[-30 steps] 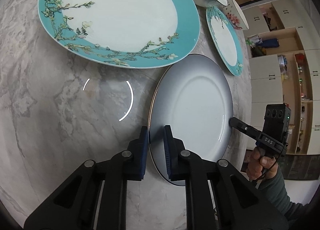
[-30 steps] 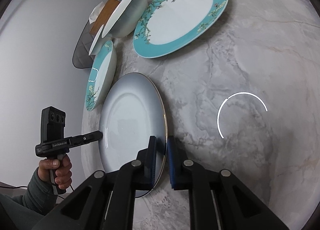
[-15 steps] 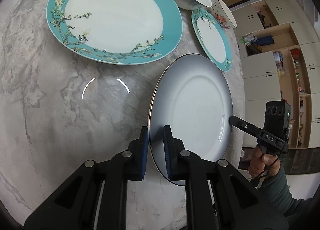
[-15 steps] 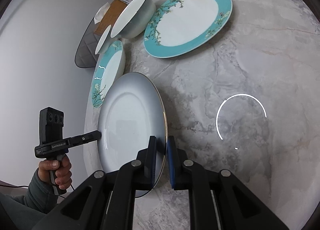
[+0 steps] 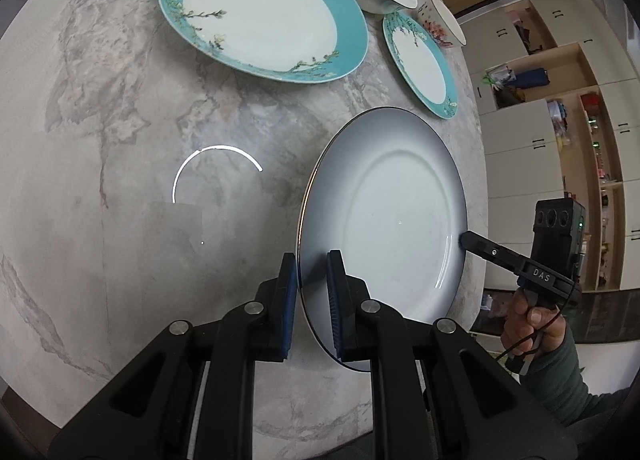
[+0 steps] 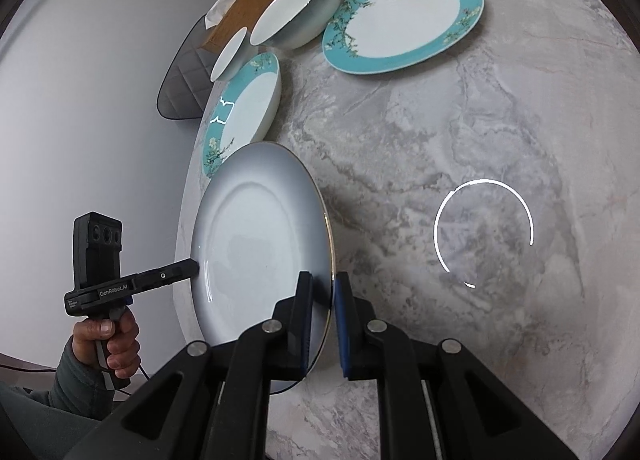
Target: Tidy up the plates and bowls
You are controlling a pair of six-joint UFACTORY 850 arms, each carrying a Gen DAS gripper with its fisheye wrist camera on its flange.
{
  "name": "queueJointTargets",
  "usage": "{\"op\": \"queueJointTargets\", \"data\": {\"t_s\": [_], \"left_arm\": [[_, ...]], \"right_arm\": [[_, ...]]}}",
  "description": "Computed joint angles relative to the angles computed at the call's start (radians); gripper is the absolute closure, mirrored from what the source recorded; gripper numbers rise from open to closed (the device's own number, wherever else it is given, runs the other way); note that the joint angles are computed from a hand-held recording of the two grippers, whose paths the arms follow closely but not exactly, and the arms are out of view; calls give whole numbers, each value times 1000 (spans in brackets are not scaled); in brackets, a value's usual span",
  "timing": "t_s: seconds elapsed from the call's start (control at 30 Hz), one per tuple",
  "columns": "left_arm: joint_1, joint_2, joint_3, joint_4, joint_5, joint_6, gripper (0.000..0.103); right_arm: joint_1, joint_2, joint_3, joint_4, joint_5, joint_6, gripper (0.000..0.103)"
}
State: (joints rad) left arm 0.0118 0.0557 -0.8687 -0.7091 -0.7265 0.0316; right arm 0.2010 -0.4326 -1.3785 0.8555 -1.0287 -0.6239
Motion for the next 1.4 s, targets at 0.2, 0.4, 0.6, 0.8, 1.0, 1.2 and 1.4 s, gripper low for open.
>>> {"op": "queueJointTargets", "data": {"t_s": [0.2,0.4,0.6,0.8,1.0,1.2,1.4], "left_arm": [[34,2,68,-49,11,85,90],[44,-31,78,-51,24,134,90],[52,-36,84,-83,35,184,89],[92,31,125,-140,34,225,86],[124,147,148,-83,89,149,35],[109,197,125,-102,103,114,1],[-27,159,17,65,213,51,0]], "right_arm": [[22,5,58,-7,44,14,90],[45,7,93,-24,97,48,90],[39,24,121,-7,111,27,89],[19,64,153,29,104,-5,69],[-36,156,218,129,173,11,1],[-41,237,284,242,273,15,0],[-45,272,290,306,318,70,0]]}}
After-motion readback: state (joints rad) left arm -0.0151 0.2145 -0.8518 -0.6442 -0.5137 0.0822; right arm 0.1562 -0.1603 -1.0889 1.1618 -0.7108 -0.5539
